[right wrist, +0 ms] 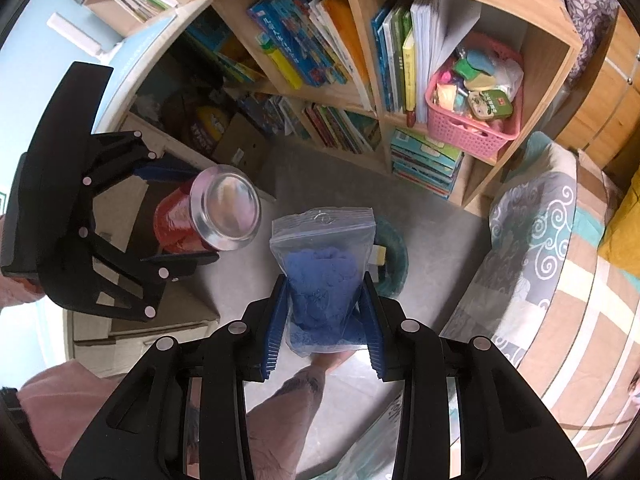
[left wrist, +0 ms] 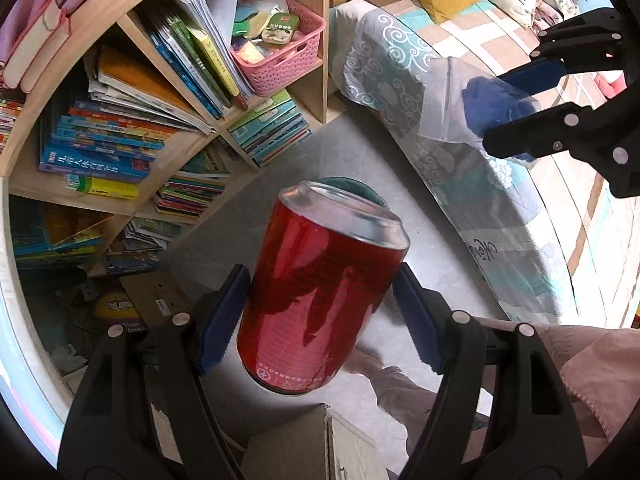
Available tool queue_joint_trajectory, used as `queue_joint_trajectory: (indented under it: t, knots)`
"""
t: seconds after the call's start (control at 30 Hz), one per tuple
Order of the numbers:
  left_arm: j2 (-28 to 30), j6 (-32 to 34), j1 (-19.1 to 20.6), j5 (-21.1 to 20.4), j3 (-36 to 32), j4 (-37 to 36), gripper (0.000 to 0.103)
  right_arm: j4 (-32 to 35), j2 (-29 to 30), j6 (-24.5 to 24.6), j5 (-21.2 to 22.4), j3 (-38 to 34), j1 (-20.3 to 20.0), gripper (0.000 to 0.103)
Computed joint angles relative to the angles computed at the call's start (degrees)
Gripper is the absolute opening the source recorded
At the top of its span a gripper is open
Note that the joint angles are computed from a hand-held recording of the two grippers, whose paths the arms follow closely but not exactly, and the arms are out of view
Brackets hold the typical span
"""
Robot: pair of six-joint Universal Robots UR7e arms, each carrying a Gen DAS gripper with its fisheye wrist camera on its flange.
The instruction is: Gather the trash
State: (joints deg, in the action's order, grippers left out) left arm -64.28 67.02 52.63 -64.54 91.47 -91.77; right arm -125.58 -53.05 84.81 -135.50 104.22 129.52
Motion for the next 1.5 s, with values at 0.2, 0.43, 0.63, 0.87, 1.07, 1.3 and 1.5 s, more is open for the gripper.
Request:
queue_joint_trajectory:
  t: [0.2,0.43,0.63,0.87,1.07,1.3,1.5]
  knots:
    - [-0.31,-0.96,0.16,0.31,1.29,0.07,0.071,-2.52,-0.20,-0.78,0.62,1.60,-0.60,0.036]
    - [-0.50,-2.63,0.51,0.83,3.15,-0.04,0.071,-5.94,-0.33,-2.07,1.75,3.68,-1.51,0.036]
    - [-0.13,-3.86,1.01,1.49,4.34,-0.89,0.071,-9.27,-0.31,-3.43,2.63,5.51,-2.53,0.036]
    - [0.47,-4.03,1.50,2.13,5.85,-3.17,0.073,-13.11,-0.40,-5.96,3.72,7.50,-4.07,0.048]
    - [0.40,-2.83,1.09,1.81,6.76,-5.62,0.083,-10.55,-2.06,-2.43,1.22,8.11,-3.18,0.063]
    - [0.20,-2.94,1.02,1.19,5.88,-5.37,0.084,-7.40,-2.54,-0.35,1.49,7.77,-2.11,0.063]
    - [0.07,-3.36,1.36,1.35,4.87,-4.70,0.084,-6.49,-2.37,0.04,1.48,7.04,-1.45,0.063]
